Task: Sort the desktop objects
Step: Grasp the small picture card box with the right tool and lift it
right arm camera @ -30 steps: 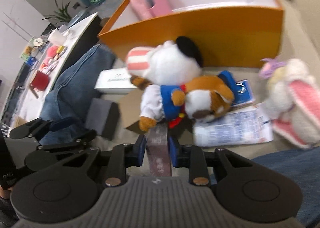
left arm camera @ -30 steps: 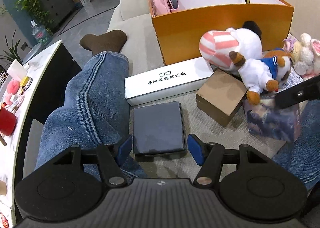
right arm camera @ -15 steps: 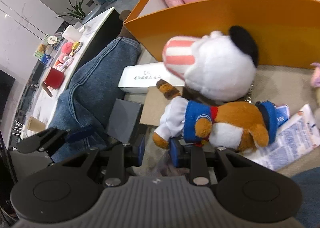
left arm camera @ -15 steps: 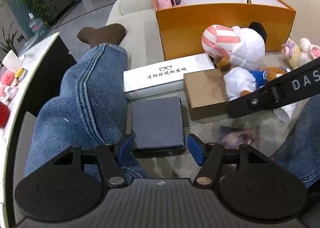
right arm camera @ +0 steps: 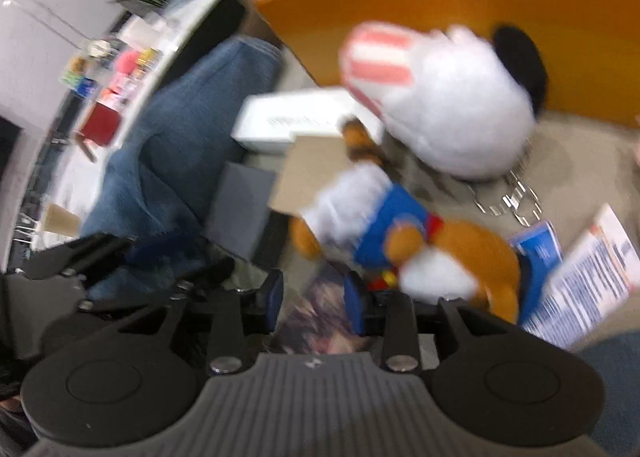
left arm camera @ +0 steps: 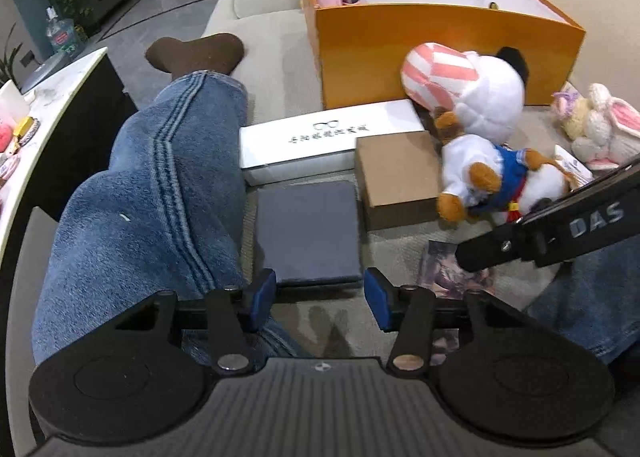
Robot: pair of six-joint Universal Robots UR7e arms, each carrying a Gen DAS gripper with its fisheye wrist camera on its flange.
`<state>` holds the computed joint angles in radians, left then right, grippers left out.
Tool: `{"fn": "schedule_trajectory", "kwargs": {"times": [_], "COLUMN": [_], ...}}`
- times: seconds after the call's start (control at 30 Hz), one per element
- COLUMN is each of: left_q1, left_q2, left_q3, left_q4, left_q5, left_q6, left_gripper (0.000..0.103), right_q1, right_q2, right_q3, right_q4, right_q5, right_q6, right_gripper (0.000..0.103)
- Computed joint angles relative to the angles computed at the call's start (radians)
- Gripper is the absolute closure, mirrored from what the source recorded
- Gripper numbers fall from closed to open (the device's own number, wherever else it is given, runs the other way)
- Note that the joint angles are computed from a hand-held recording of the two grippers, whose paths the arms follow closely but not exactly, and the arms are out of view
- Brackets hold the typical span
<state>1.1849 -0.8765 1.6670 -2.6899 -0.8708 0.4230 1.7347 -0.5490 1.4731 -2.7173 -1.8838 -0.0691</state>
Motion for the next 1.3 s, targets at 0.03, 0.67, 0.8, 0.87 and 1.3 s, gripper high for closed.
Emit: {"fn": "schedule_trajectory", "kwargs": {"times": [0.03,0.67,0.8,0.87,1.3], "left_q1": [-0.001,0.047,0.037,0.033,-0.021], "left_q2": [-0.002,0.018,0.003,-0.003,0.065], "left_q3": [0.003,-0.070,-0.052,-0.051,-0.023], "left_q4": [0.004,0.289,0.257,0.248,-0.026], "left_q5": [-0.010,-0.186,-0.152,-0.134,0.075], "left_q6": [-0.001,-0.108,-0.102,-0.109,0.237], "left_gripper": [0.046,0.075,0.075,0.075,0.040], "right_q1": [0.000,-0.088,-0.083,-0.070,0.047], "right_q2": [-0.001,0.032,0.004,-0.008,-0.019], "right_q3": [0.002,0.020,0.050,0.058,0.042], "right_q4": [0.009,-0.002,-0.021,-0.030,-0.106], "right_q5": [-0.013,0.165,0.184,0.202,-0.124], "right_q6": [0.011,0.198,0.171,0.124,-0.236], "right_gripper": [0.054,0.049,0.071,0.078,0.079]}}
